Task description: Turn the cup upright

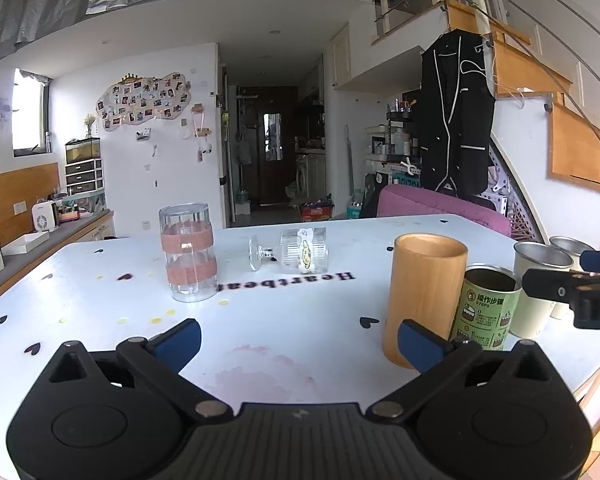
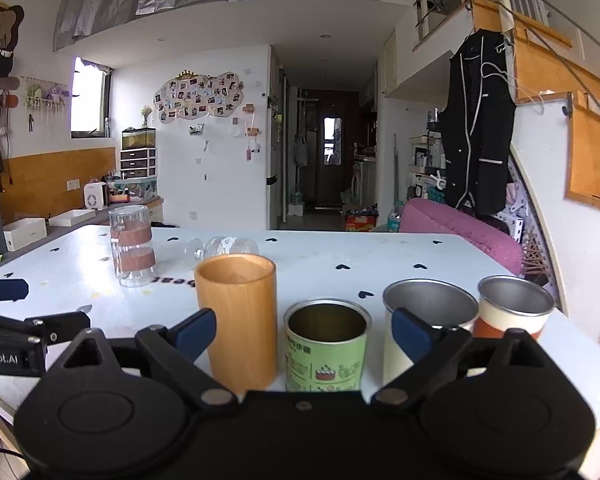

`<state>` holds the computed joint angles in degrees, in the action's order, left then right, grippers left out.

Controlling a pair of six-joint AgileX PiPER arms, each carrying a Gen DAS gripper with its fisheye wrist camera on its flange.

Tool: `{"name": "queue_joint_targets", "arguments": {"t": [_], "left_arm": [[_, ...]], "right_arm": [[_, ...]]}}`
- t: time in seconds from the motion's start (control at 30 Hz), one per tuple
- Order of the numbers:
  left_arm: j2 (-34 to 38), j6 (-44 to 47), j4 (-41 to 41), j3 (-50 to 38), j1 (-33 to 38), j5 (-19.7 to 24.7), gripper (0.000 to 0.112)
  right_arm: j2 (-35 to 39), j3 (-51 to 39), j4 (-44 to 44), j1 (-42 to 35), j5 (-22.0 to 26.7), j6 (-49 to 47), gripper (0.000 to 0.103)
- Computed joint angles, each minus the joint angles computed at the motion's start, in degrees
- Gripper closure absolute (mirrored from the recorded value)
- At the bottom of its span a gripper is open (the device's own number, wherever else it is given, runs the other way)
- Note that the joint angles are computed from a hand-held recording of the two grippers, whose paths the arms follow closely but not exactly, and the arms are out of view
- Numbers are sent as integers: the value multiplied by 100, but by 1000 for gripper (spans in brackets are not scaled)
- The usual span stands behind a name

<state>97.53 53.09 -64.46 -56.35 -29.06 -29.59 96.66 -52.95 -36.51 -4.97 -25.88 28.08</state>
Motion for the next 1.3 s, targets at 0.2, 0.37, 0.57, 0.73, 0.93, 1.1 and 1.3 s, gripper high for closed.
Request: {"name": "queue_joint_targets", "arguments": {"t": [0.2, 0.37, 0.57, 0.73, 0.93, 1.1, 1.3], "left_arm": [[-71, -117, 27, 127, -31, -106, 9], [-153, -169, 75, 222, -82, -205, 9], [-181, -186, 103, 249, -65, -165, 9], [-180, -185, 105, 246, -64, -165, 9], [-157, -153, 54, 217, -81, -148, 9], [-148, -112, 18, 202, -100, -142, 9], [-149, -112, 0, 202, -108, -150, 9]], "right_arm": [[-112, 250, 216, -31, -164, -278, 0], [-163, 396, 555, 20, -202, -636, 0], [-163, 435, 665, 13, -234, -745, 0], [-154, 444, 661, 15, -219, -754, 0], [-157, 473, 708, 32, -225, -807, 0], [-162, 482, 747, 39, -216, -842, 0], [-160, 479, 747, 37, -217, -842, 0]]}}
